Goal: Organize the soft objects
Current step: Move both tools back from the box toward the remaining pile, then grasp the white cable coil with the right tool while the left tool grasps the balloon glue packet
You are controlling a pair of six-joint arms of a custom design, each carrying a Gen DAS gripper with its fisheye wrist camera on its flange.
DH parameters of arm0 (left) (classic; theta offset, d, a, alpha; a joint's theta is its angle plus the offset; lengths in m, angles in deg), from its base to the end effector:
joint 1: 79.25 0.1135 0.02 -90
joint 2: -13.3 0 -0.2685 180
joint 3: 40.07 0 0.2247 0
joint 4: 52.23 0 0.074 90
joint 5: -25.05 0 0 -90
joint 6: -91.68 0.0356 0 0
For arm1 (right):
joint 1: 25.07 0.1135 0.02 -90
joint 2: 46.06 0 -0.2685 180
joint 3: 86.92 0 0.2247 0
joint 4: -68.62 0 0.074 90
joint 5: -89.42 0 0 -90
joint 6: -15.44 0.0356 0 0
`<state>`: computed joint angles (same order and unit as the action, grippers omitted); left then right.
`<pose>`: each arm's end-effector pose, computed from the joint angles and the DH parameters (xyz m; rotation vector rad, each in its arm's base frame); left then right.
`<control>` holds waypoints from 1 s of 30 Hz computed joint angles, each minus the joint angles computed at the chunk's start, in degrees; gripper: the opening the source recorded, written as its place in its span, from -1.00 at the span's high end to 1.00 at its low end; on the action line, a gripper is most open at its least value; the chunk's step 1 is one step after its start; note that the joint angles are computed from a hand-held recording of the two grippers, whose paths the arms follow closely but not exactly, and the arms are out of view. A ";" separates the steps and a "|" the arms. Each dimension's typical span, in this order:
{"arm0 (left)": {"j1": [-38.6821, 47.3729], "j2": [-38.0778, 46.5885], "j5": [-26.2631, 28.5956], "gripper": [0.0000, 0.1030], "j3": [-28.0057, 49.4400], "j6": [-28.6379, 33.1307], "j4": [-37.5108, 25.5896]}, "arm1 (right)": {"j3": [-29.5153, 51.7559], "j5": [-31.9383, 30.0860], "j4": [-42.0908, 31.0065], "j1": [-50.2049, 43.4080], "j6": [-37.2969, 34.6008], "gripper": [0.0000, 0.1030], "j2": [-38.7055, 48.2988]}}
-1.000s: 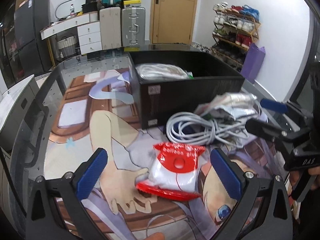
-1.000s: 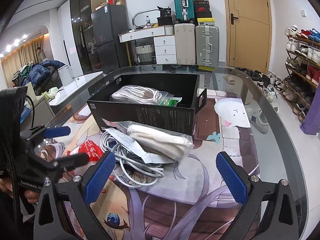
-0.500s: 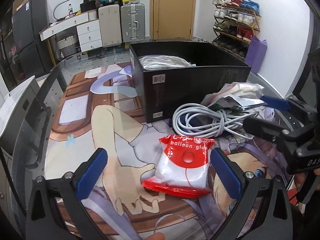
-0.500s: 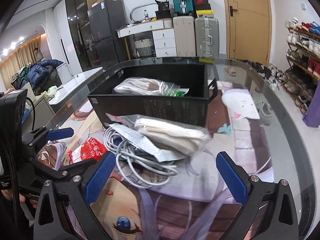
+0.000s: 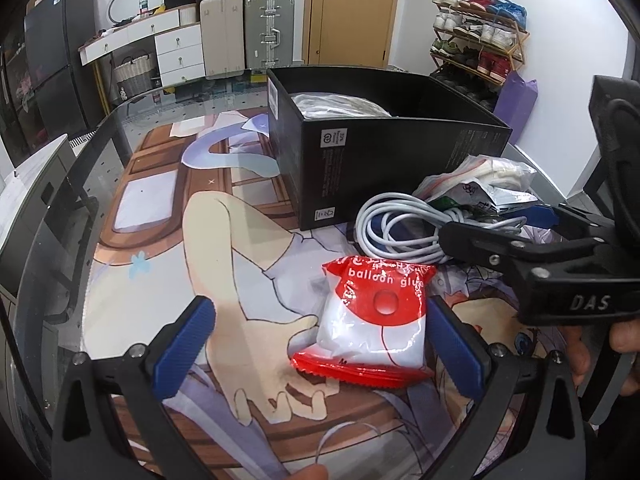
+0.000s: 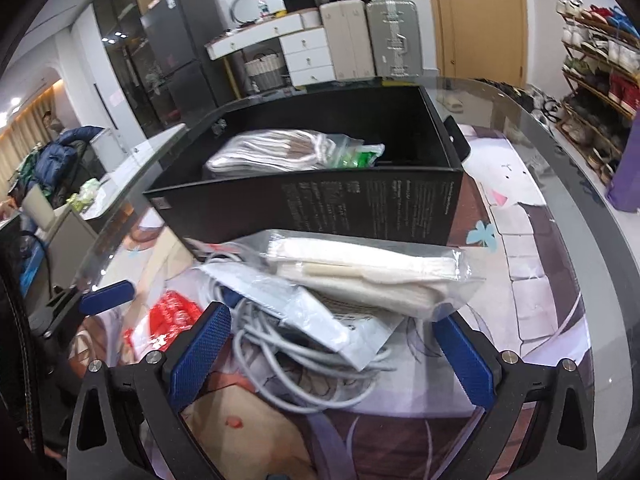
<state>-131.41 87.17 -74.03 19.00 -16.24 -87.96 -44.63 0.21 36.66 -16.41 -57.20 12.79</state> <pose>0.1468 -0.1798 0.2298 0.6594 2.3795 -0.3479 0.1672 0.0250 0.1971 0.1904 2.4190 0.1905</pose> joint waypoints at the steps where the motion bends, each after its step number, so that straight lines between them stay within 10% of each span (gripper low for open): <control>1: 0.04 0.03 0.15 -1.00 0.02 0.13 0.01 | -0.03 0.36 0.08 0.14 -0.13 -0.98 0.03; 19: 0.82 -0.21 2.17 -1.00 0.00 0.89 0.09 | -5.18 -12.07 -14.41 -20.38 -18.36 -0.98 -18.91; 30: 1.26 -0.50 3.02 -1.00 -0.05 1.53 0.04 | -6.14 -17.58 -10.55 -20.96 -18.82 -0.98 -17.52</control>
<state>-130.15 86.66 -71.01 18.95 -14.71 -87.92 -50.77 -17.37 26.11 -37.37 -76.02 -4.74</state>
